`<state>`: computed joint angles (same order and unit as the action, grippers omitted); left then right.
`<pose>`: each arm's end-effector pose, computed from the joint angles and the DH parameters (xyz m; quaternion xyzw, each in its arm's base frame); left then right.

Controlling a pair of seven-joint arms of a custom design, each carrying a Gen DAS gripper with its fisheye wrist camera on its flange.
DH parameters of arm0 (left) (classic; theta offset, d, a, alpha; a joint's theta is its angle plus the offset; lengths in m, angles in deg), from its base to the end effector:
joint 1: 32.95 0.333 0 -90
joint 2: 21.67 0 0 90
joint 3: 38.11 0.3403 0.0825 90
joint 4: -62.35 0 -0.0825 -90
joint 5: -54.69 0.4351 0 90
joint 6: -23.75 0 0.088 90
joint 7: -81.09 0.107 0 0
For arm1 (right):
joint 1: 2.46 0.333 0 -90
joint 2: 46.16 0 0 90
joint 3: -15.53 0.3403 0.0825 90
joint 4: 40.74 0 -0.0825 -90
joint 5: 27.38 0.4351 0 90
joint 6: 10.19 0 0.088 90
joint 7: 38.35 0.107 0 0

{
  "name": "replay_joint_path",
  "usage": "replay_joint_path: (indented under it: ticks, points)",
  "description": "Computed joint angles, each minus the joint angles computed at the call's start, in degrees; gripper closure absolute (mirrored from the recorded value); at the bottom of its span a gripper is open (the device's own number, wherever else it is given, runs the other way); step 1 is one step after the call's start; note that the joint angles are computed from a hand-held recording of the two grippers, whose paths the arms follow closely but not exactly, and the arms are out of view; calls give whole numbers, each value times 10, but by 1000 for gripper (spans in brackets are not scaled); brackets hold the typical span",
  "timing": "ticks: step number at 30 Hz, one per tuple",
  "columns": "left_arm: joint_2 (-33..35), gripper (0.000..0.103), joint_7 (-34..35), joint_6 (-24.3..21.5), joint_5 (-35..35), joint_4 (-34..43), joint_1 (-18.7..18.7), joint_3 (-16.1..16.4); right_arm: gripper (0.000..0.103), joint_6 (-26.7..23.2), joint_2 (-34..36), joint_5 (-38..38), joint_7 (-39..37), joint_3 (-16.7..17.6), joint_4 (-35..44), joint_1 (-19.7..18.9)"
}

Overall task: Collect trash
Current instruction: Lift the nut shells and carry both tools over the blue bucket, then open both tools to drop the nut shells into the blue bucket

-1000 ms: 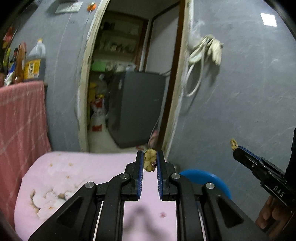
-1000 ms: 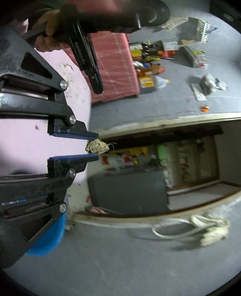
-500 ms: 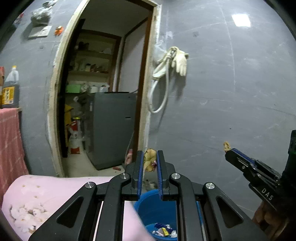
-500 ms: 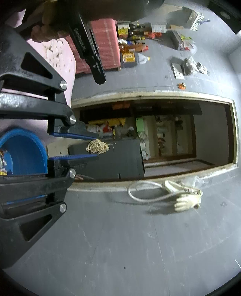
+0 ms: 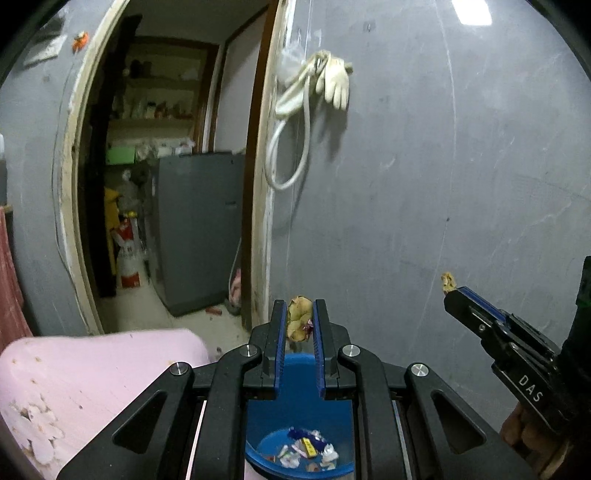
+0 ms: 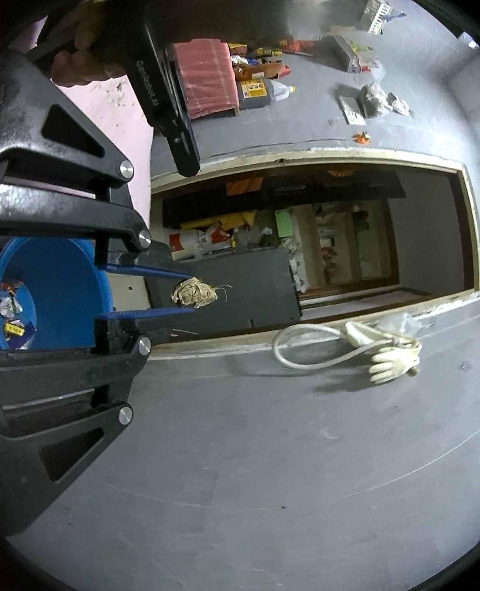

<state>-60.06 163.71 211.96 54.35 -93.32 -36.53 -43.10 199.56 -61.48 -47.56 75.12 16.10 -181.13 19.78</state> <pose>0.4031 -0.0655 0.5720 -0.5663 0.5859 -0.4466 0.3695 0.4465 0.2367 0.5716 -0.6337 0.3968 -0.2833 0.6006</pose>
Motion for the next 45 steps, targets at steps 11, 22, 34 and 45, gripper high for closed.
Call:
replay_joint_path:
  ticks: [11, 22, 34, 45]
  points:
    - [96, 92, 13, -115, -41, 54, -61, 56, 87, -75, 61, -187, 170, -73, 48, 36]
    - [145, 92, 73, -169, -136, 84, -83, 83, 87, -94, 98, -357, 353, -71, 95, 6]
    - [148, 76, 98, -180, -178, 84, -65, 65, 87, -109, 88, -343, 347, -39, 93, -21]
    - [101, 55, 68, -150, -156, 59, -42, 50, 72, -109, 51, -218, 229, -38, 55, -1]
